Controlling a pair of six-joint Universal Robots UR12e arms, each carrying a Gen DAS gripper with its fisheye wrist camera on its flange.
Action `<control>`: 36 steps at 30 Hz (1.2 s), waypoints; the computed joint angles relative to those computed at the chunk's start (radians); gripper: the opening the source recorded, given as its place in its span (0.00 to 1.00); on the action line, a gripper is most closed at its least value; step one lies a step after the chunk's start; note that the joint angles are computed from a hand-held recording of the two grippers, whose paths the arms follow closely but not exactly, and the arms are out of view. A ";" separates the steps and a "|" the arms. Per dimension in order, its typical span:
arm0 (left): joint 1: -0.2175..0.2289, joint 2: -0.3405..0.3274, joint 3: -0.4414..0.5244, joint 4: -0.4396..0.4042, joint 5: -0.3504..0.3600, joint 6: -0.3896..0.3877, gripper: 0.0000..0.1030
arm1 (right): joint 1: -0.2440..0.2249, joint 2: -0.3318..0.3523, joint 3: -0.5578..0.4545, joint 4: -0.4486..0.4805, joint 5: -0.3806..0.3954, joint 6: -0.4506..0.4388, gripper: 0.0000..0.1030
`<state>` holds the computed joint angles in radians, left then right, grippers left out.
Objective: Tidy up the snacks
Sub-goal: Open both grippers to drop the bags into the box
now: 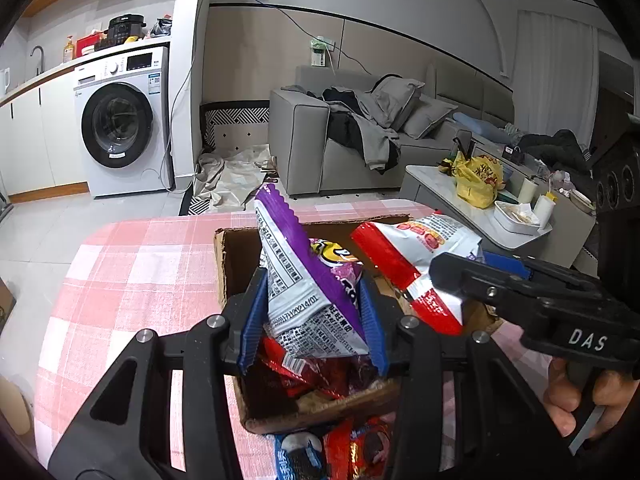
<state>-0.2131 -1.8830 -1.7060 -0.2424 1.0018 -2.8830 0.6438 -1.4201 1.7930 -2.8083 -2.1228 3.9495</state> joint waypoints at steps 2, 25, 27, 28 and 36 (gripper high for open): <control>-0.006 -0.013 0.011 0.002 0.007 -0.006 0.39 | -0.005 0.005 -0.003 0.005 0.000 0.002 0.54; -0.037 -0.058 0.029 -0.026 0.041 -0.009 0.66 | -0.014 0.002 0.003 0.034 -0.039 -0.012 0.71; -0.032 -0.042 0.010 -0.019 0.041 -0.008 0.79 | -0.010 -0.014 0.016 0.034 -0.036 0.011 0.87; -0.029 -0.034 0.001 -0.016 0.036 -0.007 0.80 | -0.007 -0.022 0.021 0.041 -0.035 0.027 0.91; 0.022 0.056 -0.108 -0.010 0.002 0.029 0.99 | 0.025 -0.076 0.078 0.035 -0.020 0.068 1.00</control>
<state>-0.1913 -1.8274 -1.8136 -0.2525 1.0036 -2.8544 0.6691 -1.4961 1.8713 -2.7735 -2.1432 4.0177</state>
